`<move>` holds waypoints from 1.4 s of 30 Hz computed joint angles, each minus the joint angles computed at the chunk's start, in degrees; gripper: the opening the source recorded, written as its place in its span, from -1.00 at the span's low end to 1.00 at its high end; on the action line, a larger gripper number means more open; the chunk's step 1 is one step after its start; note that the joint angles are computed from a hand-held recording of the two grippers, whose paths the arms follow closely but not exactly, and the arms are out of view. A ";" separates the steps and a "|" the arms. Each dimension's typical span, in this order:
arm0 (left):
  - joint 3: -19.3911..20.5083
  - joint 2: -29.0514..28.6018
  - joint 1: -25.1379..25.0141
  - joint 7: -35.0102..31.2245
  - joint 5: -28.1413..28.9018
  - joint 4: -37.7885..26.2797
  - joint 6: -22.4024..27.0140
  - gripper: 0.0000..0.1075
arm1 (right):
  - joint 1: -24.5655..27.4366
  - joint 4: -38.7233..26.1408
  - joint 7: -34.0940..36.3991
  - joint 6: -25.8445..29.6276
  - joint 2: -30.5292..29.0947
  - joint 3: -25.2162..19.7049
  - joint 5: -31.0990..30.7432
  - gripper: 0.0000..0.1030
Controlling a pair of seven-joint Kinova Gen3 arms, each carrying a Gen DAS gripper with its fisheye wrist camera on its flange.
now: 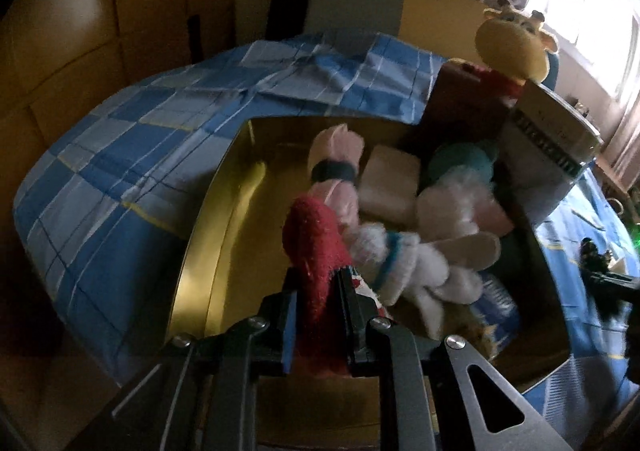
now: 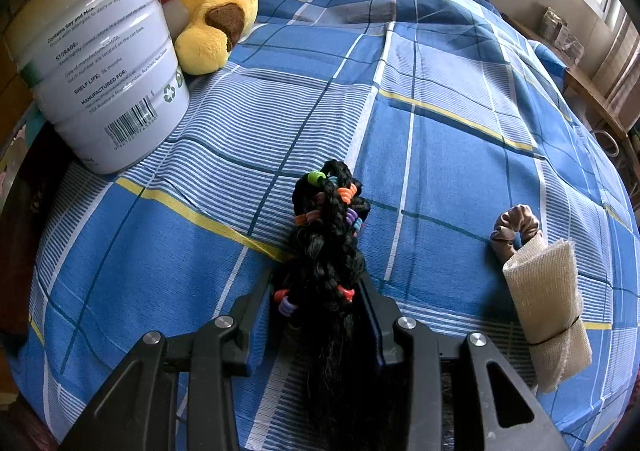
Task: Organize soft objects
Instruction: 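Carry the red sock into the gold tray and open the left tool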
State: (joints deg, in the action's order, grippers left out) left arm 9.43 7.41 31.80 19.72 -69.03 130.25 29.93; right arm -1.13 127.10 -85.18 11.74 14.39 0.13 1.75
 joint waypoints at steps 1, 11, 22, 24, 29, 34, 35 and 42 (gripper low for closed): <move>-0.18 0.25 -0.23 0.37 0.09 0.19 -0.41 -0.63 | 0.34 -0.07 0.23 0.10 0.02 -0.29 -0.18 -0.25; -1.28 1.06 0.13 3.00 -1.38 0.53 -0.79 0.21 | 1.78 -0.12 0.39 0.03 0.16 -1.61 -0.28 -0.25; 0.18 -1.18 -0.66 4.26 -3.78 1.05 0.07 0.35 | 3.26 -0.19 -1.26 0.06 0.42 -3.13 -0.08 -0.24; 0.30 -1.89 -1.29 4.78 -4.80 1.47 -0.30 0.35 | 4.33 -0.70 -3.03 0.81 0.56 -4.34 0.91 -0.25; 0.94 -3.37 -3.03 5.64 -7.62 2.38 -0.88 0.35 | 3.62 -6.58 -6.90 9.64 1.45 -3.35 0.87 -0.41; 1.09 -4.73 -5.67 7.77 -10.76 3.70 -3.92 0.35 | 1.35 -14.45 -11.35 17.53 0.21 -2.28 3.96 -0.41; 1.08 -4.89 -6.21 8.08 -11.16 3.82 -4.59 0.35 | -0.31 -17.11 -12.47 19.86 0.21 -1.21 4.80 -0.42; 1.28 -5.79 -8.65 7.70 -11.78 4.23 -7.20 0.35 | -17.48 -35.69 -25.94 29.35 5.32 10.21 18.15 -0.42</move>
